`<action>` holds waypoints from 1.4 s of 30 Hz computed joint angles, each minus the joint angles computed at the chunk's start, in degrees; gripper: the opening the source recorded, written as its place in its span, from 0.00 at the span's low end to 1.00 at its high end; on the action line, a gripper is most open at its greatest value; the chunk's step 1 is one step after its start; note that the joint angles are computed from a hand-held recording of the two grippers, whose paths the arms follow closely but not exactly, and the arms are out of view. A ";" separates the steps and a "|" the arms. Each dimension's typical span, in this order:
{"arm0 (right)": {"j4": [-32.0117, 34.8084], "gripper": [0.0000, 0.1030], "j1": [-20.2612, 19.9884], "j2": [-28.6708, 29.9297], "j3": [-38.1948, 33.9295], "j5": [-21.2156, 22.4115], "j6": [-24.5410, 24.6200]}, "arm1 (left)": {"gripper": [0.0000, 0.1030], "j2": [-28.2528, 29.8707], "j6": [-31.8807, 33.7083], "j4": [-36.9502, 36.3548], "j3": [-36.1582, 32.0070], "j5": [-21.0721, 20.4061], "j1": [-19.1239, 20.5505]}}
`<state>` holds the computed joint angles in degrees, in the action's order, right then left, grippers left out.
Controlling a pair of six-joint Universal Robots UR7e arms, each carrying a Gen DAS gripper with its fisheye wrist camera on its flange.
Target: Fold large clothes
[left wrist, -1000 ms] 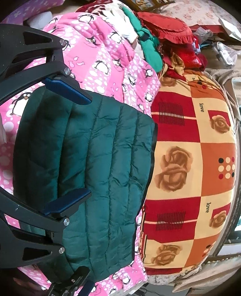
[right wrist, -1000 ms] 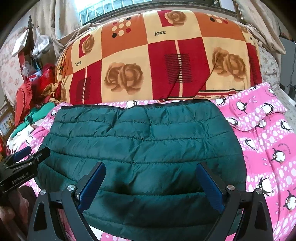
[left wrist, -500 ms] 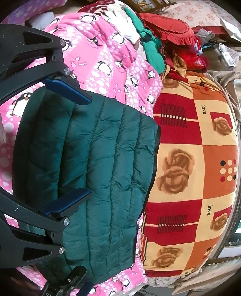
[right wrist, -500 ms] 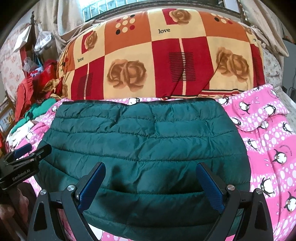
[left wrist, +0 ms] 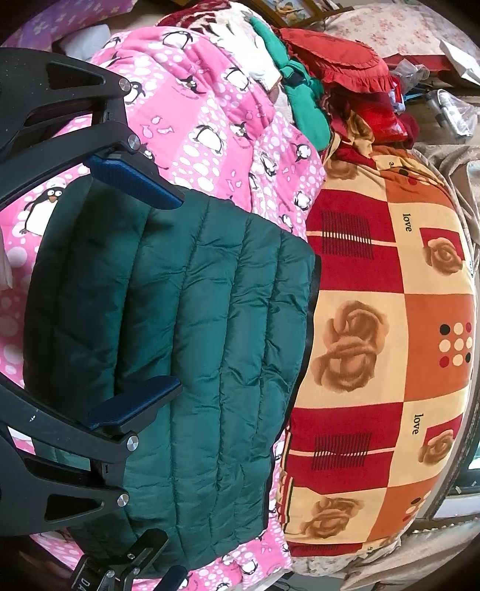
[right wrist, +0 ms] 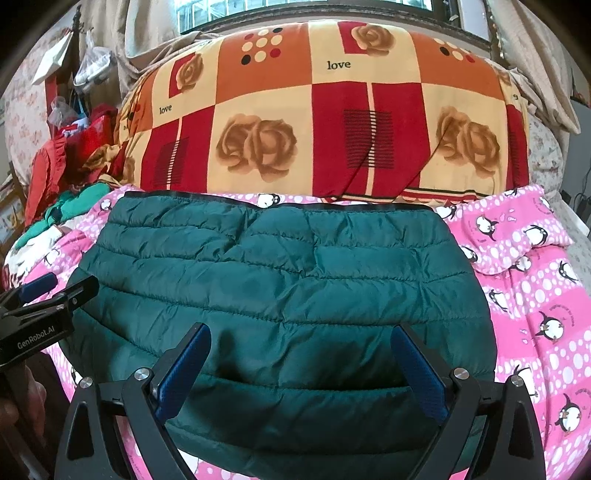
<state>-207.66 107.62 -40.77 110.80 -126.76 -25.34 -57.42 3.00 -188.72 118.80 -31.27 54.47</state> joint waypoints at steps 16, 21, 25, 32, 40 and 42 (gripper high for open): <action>-0.38 0.94 -0.06 0.43 -0.17 -0.67 0.28 | 0.89 0.30 0.21 -0.10 -0.04 0.05 -0.03; 0.05 0.94 -0.32 0.26 -0.14 -0.45 0.70 | 0.89 0.58 0.54 -0.34 -0.01 0.19 -0.14; 0.01 0.94 -0.35 0.28 -0.14 -0.44 0.70 | 0.89 0.53 0.28 0.03 -0.01 0.06 -0.17; 0.13 0.94 -0.38 0.23 -0.13 -0.39 0.68 | 0.89 0.79 1.01 -0.69 -0.02 0.01 -0.27; 0.28 0.94 -0.69 0.39 -0.30 -0.17 0.88 | 0.89 0.95 1.12 -0.45 -0.08 -0.32 -0.29; 0.34 0.94 -0.71 0.47 -0.40 -0.15 0.84 | 0.89 0.93 1.25 -0.60 -0.06 -0.63 -0.28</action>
<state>-207.32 106.91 -40.31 110.39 -126.91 -24.50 -56.49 4.25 -189.32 118.74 -31.90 54.19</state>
